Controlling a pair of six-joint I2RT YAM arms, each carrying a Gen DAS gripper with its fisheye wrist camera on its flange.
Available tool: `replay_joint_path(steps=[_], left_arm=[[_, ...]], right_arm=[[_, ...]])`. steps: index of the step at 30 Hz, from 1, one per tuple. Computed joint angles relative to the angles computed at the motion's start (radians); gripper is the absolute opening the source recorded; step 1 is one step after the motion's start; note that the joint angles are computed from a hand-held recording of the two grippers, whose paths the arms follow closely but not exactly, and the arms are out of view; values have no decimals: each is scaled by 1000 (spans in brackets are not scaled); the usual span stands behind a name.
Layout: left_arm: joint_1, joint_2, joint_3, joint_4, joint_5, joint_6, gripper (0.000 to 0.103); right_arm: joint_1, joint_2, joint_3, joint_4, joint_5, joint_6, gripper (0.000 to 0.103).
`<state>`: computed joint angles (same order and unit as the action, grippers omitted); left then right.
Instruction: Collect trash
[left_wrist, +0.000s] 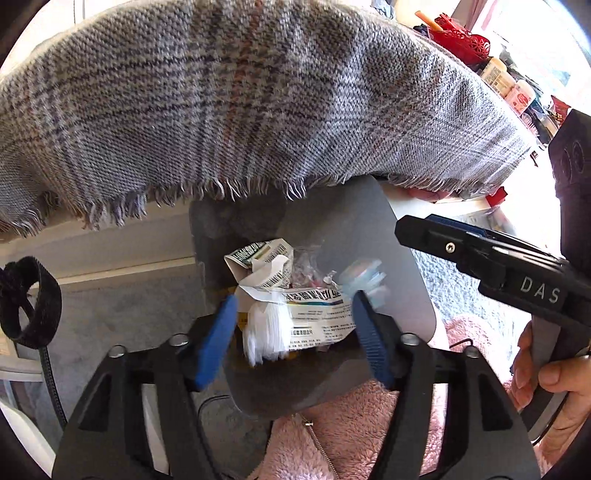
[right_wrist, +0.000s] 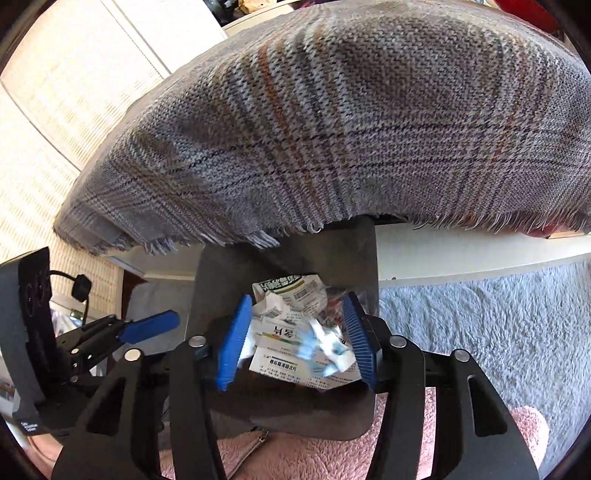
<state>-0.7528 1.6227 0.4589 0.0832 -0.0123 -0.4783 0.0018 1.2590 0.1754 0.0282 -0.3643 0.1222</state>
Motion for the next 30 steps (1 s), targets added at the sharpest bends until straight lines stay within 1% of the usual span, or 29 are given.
replay_joint_path(steps=[1,2,4,6,10,11,14,16,19,20,22,24,27,30], left_arm=[[-4,-13,-1,-8,-15,0,76],[-7,-24,-4,-13,-27,3,80],[-20,-67,-9,-38,-63,6,93],[-28,-107,-10,-65,-90,7,95],[-32,-184,-6,-121,-102,4,95],[-39,-214,-7,-139,-113,2,95],[-65,-289,-10,-183,-160,-9,95],[-93,-348,-10,-223,-221,-22,95],[-152,-426,-5,-300,-357,-61,95],[-169,-467,-2,-338,-390,-74,95],[-191,-529,1,-392,-428,-91,95],[-213,-589,7,-452,-466,-112,95],[-244,-684,15,-523,-513,-143,95],[-268,-772,30,-588,-562,-167,95]], right_arm=[[-3,-18,-1,-11,9,1,69],[-7,-39,-1,-25,16,0,73],[-22,-88,-2,-59,21,-7,90],[-31,-173,1,-122,28,-3,99],[-44,-339,23,-265,41,-15,100],[-41,-366,27,-283,48,-16,100],[-33,-512,50,-399,71,-21,100],[-36,-624,75,-493,84,-28,100],[-68,-777,102,-612,105,-50,100],[-93,-834,110,-659,112,-60,100],[-142,-898,129,-727,119,-75,100],[-235,-937,147,-783,75,-127,100],[-352,-1010,175,-864,43,-196,100],[-525,-1040,213,-920,-59,-289,100]])
